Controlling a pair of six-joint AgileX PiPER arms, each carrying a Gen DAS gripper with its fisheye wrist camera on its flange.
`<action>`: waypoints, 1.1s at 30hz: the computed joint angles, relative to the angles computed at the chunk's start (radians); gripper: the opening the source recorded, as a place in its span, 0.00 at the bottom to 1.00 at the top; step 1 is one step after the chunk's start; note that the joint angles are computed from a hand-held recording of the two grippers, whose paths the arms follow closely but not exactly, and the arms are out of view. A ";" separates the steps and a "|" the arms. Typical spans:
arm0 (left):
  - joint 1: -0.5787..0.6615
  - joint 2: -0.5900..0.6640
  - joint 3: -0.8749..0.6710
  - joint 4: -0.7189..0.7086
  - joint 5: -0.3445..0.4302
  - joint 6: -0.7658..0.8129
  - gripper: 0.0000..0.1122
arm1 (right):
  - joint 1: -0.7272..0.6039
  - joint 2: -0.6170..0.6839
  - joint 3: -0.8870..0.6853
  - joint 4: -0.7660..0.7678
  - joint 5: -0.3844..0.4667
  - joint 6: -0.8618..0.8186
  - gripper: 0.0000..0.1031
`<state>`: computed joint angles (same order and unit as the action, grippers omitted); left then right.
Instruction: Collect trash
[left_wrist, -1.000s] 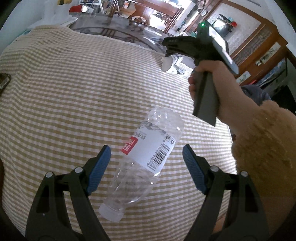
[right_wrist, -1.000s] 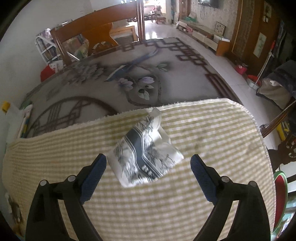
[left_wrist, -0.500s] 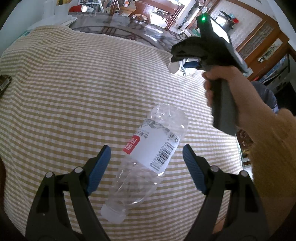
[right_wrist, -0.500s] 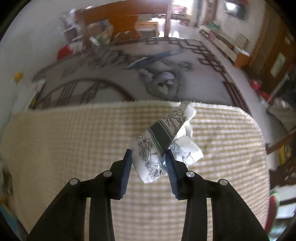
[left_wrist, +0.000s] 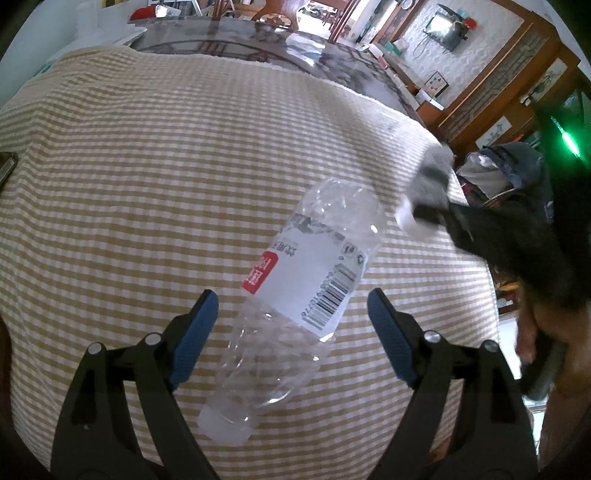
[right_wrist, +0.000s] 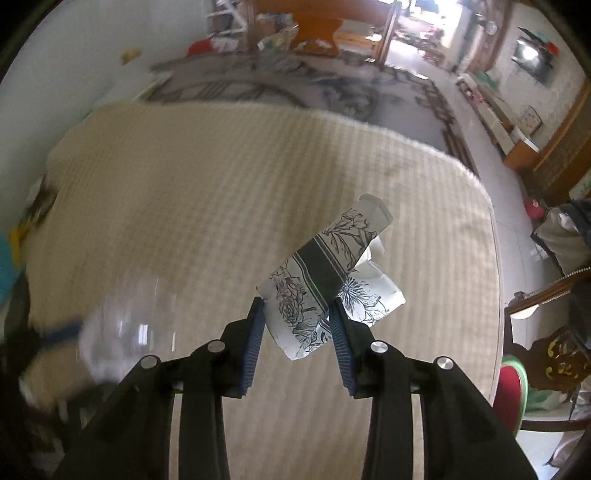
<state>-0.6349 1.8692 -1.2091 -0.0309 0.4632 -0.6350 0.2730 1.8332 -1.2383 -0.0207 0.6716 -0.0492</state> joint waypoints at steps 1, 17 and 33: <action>-0.002 0.008 -0.006 0.005 0.003 -0.006 0.71 | 0.001 -0.027 0.040 0.008 -0.008 -0.013 0.34; -0.027 0.039 -0.036 0.121 0.016 -0.116 0.71 | -0.139 -0.116 0.233 0.524 -0.132 -0.177 0.71; -0.051 0.097 -0.101 0.142 0.056 -0.121 0.66 | -0.159 -0.038 0.197 0.730 -0.187 -0.167 0.71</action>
<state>-0.6859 1.9664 -1.3104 0.1111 0.5194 -0.7561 0.1137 1.7955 -1.0413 0.7097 0.4851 -0.2159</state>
